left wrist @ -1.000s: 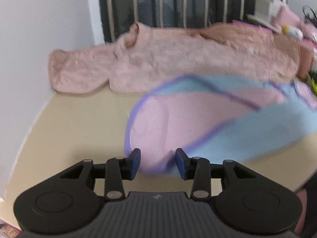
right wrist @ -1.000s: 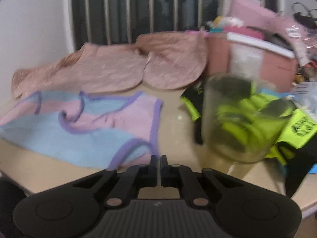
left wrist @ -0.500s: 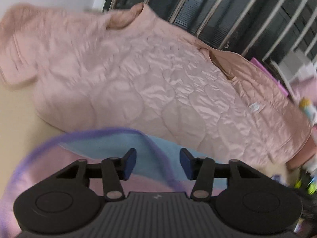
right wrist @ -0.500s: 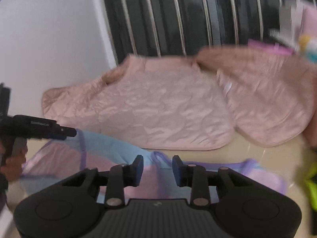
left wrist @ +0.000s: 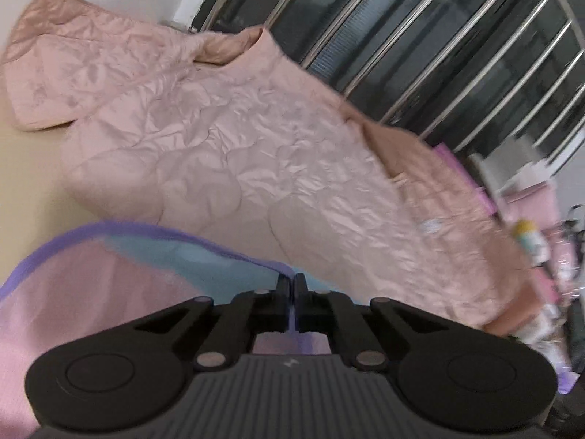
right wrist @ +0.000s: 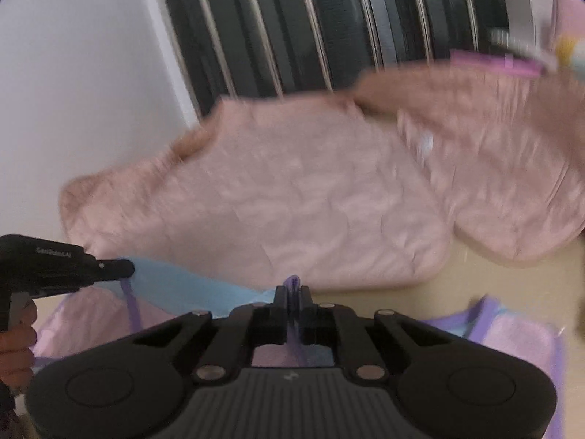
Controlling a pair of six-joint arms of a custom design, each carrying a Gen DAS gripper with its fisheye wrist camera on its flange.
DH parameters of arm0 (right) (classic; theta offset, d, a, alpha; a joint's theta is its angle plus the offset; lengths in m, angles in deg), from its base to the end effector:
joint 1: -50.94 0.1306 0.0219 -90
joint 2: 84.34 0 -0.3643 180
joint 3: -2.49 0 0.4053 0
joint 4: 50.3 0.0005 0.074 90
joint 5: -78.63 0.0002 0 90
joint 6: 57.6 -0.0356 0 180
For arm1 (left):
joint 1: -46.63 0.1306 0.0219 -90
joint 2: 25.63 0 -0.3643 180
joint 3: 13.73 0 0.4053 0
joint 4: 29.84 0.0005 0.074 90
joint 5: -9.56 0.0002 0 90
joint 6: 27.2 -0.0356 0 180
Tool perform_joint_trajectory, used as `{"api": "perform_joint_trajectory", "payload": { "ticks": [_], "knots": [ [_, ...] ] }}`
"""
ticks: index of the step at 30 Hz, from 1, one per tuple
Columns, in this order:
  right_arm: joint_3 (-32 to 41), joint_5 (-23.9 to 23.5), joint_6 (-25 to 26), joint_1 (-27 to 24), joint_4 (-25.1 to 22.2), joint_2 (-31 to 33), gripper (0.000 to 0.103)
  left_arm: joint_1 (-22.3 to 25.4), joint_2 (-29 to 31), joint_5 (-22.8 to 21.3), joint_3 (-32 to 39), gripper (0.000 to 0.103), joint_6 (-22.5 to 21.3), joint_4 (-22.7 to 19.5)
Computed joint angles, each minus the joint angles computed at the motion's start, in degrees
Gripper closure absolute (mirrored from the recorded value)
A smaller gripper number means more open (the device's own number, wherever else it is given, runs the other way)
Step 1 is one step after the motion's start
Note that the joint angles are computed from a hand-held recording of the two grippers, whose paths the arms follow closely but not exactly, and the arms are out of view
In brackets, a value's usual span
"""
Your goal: Fold clothes
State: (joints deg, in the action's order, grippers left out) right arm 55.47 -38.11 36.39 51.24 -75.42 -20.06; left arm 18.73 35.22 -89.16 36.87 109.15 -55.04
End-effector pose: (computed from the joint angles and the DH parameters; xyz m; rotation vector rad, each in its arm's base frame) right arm 0.3462 0.0173 0.3164 -0.3387 2.1411 0.4763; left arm 0.2958 -0.1511 0.3131 -0.4454 2.1937 -0.5601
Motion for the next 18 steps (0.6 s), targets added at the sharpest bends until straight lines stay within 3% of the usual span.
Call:
{"api": "perform_joint_trajectory", "payload": {
  "ticks": [3,5,7,9,10,13,16,18],
  "knots": [
    [-6.7,-7.5,2.3,-5.2,-0.7,-10.8,0.098,-4.4,-8.0,-3.8,-4.8,0.101,1.6,-2.9],
    [-8.6,-9.5,6.2,-7.6,-7.0,-14.4,0.096,-7.4,-10.4,-6.8,-6.5,0.096,3.4,-7.8],
    [-9.6,-9.4,9.5,-9.3,-12.2,-16.8,0.093,-6.9,-12.3,-7.7,-8.1,0.087,5.6,-8.4],
    [-9.8,-6.9,11.2,-10.0,-14.9,-18.3,0.091,-5.8,-14.2,-9.3,-8.9,0.061,6.6,-8.4],
    [-9.6,-6.6,10.9,-10.7,-14.1,-19.1,0.087,-5.0,-14.9,-10.5,-8.9,0.058,6.5,-8.1],
    [-8.7,-2.9,8.4,-11.8,-8.4,-19.1,0.058,-2.0,-12.8,-14.4,-6.8,0.057,2.7,-8.5],
    [-5.6,4.2,5.3,-10.9,-3.7,-12.8,0.058,0.8,-8.2,-15.2,-4.3,0.058,-1.0,-9.6],
    [-2.1,7.4,2.9,-10.2,-3.1,-6.0,0.058,0.6,-4.9,-17.8,-2.1,0.059,-1.0,-12.9]
  ]
}}
